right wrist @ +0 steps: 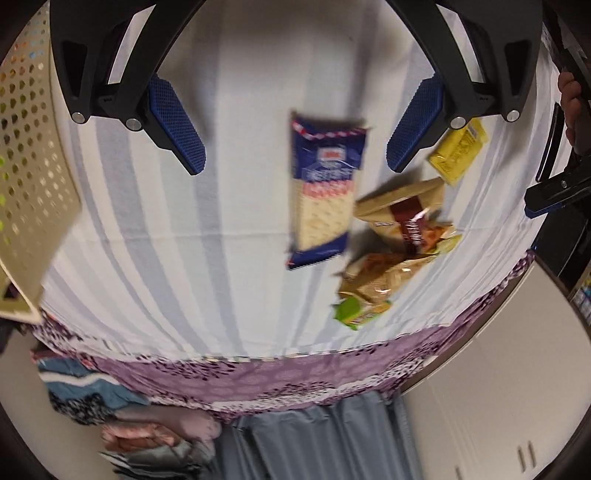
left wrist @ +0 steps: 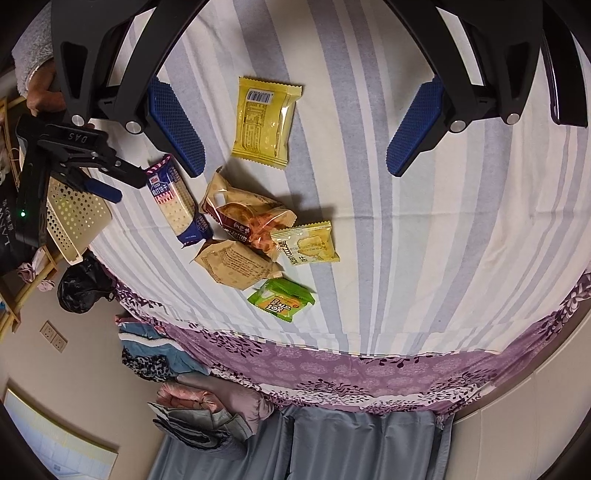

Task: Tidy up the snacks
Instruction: 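Grasp the blue cracker pack with the right gripper while the left gripper grasps the yellow biscuit packet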

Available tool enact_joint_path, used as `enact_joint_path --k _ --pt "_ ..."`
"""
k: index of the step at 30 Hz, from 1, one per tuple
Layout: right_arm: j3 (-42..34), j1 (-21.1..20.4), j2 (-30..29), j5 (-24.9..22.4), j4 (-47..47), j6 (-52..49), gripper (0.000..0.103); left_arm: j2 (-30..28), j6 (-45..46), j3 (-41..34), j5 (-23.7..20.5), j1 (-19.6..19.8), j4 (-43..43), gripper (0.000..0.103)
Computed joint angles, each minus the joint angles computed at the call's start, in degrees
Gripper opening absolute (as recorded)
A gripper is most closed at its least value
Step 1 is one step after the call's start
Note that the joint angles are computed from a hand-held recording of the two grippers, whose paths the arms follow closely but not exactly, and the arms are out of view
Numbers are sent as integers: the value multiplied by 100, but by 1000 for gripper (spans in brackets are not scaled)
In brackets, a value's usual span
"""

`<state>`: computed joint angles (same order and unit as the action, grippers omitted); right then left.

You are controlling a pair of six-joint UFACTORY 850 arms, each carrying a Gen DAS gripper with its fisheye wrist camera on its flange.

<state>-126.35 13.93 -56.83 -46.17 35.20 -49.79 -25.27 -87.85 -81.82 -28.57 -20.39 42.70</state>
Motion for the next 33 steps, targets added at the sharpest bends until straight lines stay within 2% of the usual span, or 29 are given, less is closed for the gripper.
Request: enact_joint_path --k 4,7,8,10,16,20,22,24,26,28,31,33 --pt "62 226 14 244 -277 -71 98 -48 -29 -1 -288 -63 101 100" --pt "-64 348 -78 355 -632 107 96 -124 147 1 -238 -80 -75 100" --pt "-114 378 -114 384 -729 154 94 -152 239 -3 -181 -82 -171 100" --pt "-359 411 -268 279 -910 307 83 -255 462 -59 -99 -109 -370 100" --pt "-807 404 -556 53 -1111 534 70 -548 903 -253 94 -177 -719 100" --pt "-915 370 -653 -15 -1155 641 67 -717 1049 -411 15 -233 -722 100" --pt "-796 360 -595 65 -1084 529 67 -818 1112 -530 -164 -269 -614 95" --pt "-676 361 -533 152 -1065 470 67 -951 1322 -681 -402 -293 -651 81" --pt "-595 360 -494 210 -1035 418 67 -1036 1291 -783 -626 -344 -448 79" --pt "-546 356 -472 250 -996 367 67 -1119 1304 -888 -895 -400 -279 71" --pt "-503 353 -456 293 -960 322 67 -1084 1257 -847 -883 -395 -176 61" --pt "-429 357 -416 346 -946 292 67 -1051 1247 -826 -892 -368 -178 48"
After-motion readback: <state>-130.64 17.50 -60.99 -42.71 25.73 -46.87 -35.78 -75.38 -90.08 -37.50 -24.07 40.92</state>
